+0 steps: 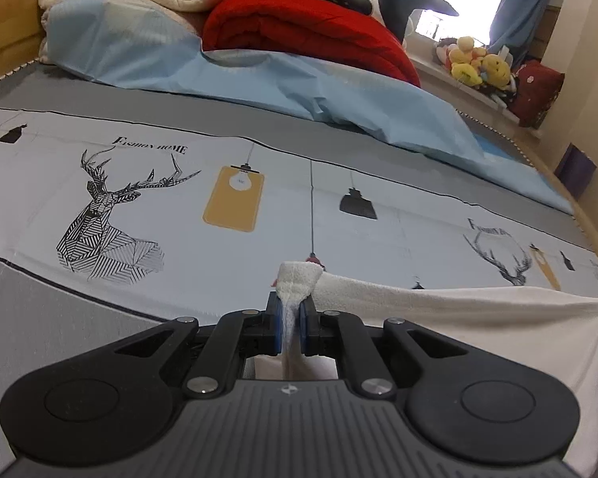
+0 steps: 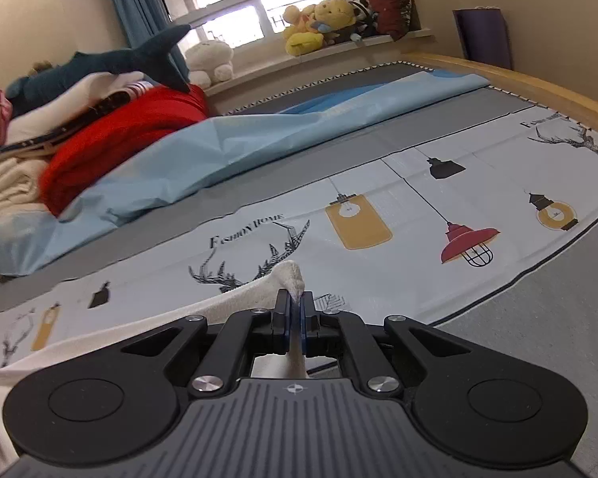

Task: Fold small clothes
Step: 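Lay the folded side flat and open both grippers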

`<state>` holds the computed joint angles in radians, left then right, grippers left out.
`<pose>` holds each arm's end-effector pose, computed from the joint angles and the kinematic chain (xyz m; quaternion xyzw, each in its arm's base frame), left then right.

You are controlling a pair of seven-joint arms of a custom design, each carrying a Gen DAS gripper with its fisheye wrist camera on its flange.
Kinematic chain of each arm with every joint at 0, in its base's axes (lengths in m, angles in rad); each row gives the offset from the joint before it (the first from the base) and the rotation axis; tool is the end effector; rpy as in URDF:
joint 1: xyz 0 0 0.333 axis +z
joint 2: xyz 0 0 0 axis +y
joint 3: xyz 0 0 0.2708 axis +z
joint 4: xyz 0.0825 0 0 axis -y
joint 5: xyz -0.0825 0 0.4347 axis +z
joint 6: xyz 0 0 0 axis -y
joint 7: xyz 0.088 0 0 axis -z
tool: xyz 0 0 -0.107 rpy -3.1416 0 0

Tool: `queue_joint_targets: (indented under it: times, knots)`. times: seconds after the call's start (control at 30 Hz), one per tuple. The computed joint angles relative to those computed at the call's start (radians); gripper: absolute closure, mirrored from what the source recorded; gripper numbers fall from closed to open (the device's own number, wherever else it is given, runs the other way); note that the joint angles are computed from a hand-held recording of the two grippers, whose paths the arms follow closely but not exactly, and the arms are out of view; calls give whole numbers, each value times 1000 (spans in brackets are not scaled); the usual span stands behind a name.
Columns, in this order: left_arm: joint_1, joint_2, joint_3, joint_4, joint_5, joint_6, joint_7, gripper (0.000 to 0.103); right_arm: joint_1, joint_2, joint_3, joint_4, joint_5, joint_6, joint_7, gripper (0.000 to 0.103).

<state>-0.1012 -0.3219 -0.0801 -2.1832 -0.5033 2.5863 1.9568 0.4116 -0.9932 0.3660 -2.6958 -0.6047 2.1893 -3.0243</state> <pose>0.5608 -0.0969 0.5462 -0.5672 0.7243 -0.3618 0.1507 0.3014 0.2571 0.5129 -0.3577 0.8143 -0.3153 0.3310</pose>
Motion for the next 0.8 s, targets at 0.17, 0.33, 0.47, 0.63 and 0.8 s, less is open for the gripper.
queue_joint_targets:
  times: [0.17, 0.33, 0.47, 0.63, 0.8]
  knots:
    - [14, 76, -8, 56, 24, -31, -38, 90, -31, 87, -10, 34, -6, 4, 5, 99]
    - [49, 116, -15, 107, 96, -115, -146, 86, -3, 233, -73, 116, 131, -146, -82, 92]
    - [35, 92, 42, 134, -78, -247, 10, 86, 24, 140, -73, 76, 112, -154, -72, 91]
    - [65, 107, 74, 210, -122, -631, 215, 84, 148, -24, -163, -40, 186, 39, -261, 91]
    - [103, 46, 20, 137, 115, -725, 306, 84, 301, 0, -242, -24, 382, -75, -543, 83]
